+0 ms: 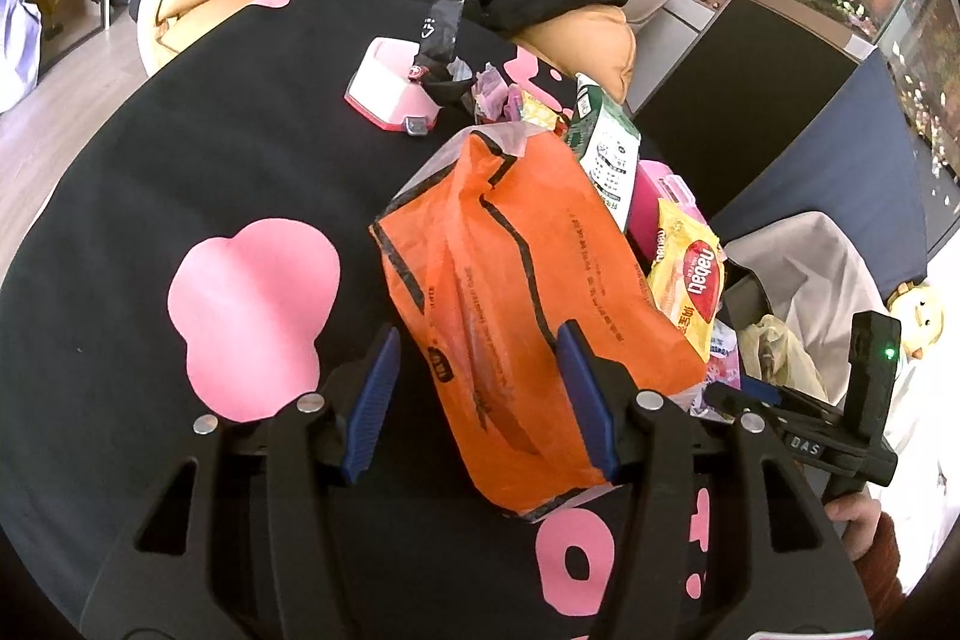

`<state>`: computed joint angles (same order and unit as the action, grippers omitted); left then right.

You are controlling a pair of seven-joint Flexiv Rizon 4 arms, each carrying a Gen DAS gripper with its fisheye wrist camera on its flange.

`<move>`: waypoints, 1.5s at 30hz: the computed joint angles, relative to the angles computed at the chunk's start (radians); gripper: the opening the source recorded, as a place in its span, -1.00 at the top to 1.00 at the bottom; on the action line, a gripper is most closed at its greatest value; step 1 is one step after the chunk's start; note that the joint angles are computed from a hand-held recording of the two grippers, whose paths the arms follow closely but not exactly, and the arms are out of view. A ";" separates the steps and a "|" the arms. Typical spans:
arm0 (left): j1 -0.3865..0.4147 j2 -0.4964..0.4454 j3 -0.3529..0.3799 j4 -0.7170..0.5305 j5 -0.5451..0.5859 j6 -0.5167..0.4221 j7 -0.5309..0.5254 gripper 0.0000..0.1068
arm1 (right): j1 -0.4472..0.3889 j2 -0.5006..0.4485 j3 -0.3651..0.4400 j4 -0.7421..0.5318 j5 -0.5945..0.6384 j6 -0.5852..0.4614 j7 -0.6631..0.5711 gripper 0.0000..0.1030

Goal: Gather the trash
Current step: 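Grasp the pink tissue packet with the right tool while the left tool lifts the orange bag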

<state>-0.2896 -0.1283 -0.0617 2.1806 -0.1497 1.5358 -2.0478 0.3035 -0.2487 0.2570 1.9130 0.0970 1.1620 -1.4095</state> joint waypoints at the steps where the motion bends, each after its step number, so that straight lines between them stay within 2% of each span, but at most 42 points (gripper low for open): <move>1: 0.001 0.000 -0.003 0.001 -0.005 0.002 0.002 0.03 | 0.012 -0.003 -0.013 0.005 -0.020 0.014 0.032 -0.23; 4: 0.005 0.001 -0.010 0.006 -0.019 0.006 0.009 0.03 | 0.038 -0.014 -0.034 0.019 -0.073 0.060 0.109 -0.44; 7: 0.004 0.002 -0.008 0.010 -0.023 0.008 0.009 -0.03 | 0.093 -0.017 -0.092 0.042 -0.244 0.054 0.211 -0.47; 10: 0.008 0.002 -0.017 0.016 -0.041 0.014 0.017 -0.05 | 0.131 -0.026 -0.156 0.088 -0.416 0.132 0.344 -0.47; 12: 0.009 0.004 -0.020 0.020 -0.050 0.016 0.024 -0.05 | 0.124 -0.037 -0.161 0.100 -0.461 0.185 0.375 -0.35; 13: 0.009 0.005 -0.021 0.022 -0.054 0.017 0.027 -0.05 | 0.121 -0.038 -0.166 0.110 -0.482 0.215 0.385 -0.08; 14: 0.008 0.008 -0.021 0.025 -0.056 0.016 0.027 -0.05 | 0.108 -0.037 -0.154 0.111 -0.481 0.222 0.376 0.26; 15: 0.007 0.011 -0.021 0.028 -0.058 0.017 0.028 -0.05 | 0.094 -0.038 -0.139 0.106 -0.472 0.220 0.363 0.39; 18: 0.010 0.015 -0.027 0.034 -0.074 0.026 0.037 -0.05 | 0.033 -0.023 -0.071 0.105 -0.384 0.225 0.290 0.63; 22: 0.029 0.015 -0.074 0.051 -0.159 0.061 0.106 -0.05 | 0.011 0.036 -0.051 0.151 -0.334 0.260 0.252 0.72; 27: 0.015 -0.003 -0.055 0.038 -0.170 0.059 0.071 -0.05 | -0.040 0.090 0.020 0.166 -0.159 0.266 0.133 0.73; 31: 0.034 -0.013 -0.077 0.045 -0.225 0.065 0.065 -0.05 | -0.016 0.112 -0.005 0.191 -0.151 0.278 0.133 0.73; 34: 0.039 -0.031 -0.082 0.033 -0.245 0.056 0.069 -0.02 | -0.013 0.116 0.005 0.193 -0.116 0.277 0.093 0.73; 35: 0.012 -0.041 -0.040 0.014 -0.195 0.049 0.031 0.02 | -0.005 0.118 -0.003 0.201 -0.130 0.286 0.099 0.73; 38: 0.009 -0.049 -0.035 -0.009 -0.163 0.027 0.027 0.38 | 0.016 0.123 -0.027 0.222 -0.187 0.311 0.122 0.73; 39: -0.010 -0.050 -0.005 -0.022 -0.125 0.017 -0.002 0.50 | 0.014 0.124 -0.024 0.223 -0.186 0.313 0.120 0.73; 43: -0.066 -0.030 0.085 -0.070 0.049 -0.013 -0.115 0.66 | 0.007 0.145 -0.017 0.229 -0.167 0.325 0.108 0.73; 45: -0.102 -0.009 0.144 -0.113 0.194 -0.044 -0.215 0.69 | 0.004 0.160 -0.018 0.238 -0.163 0.338 0.107 0.73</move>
<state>-0.3915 -0.1371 0.0820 2.0678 0.0442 1.4914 -2.2631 0.3076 -0.0883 0.2388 2.1510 -0.0661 1.4996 -1.3024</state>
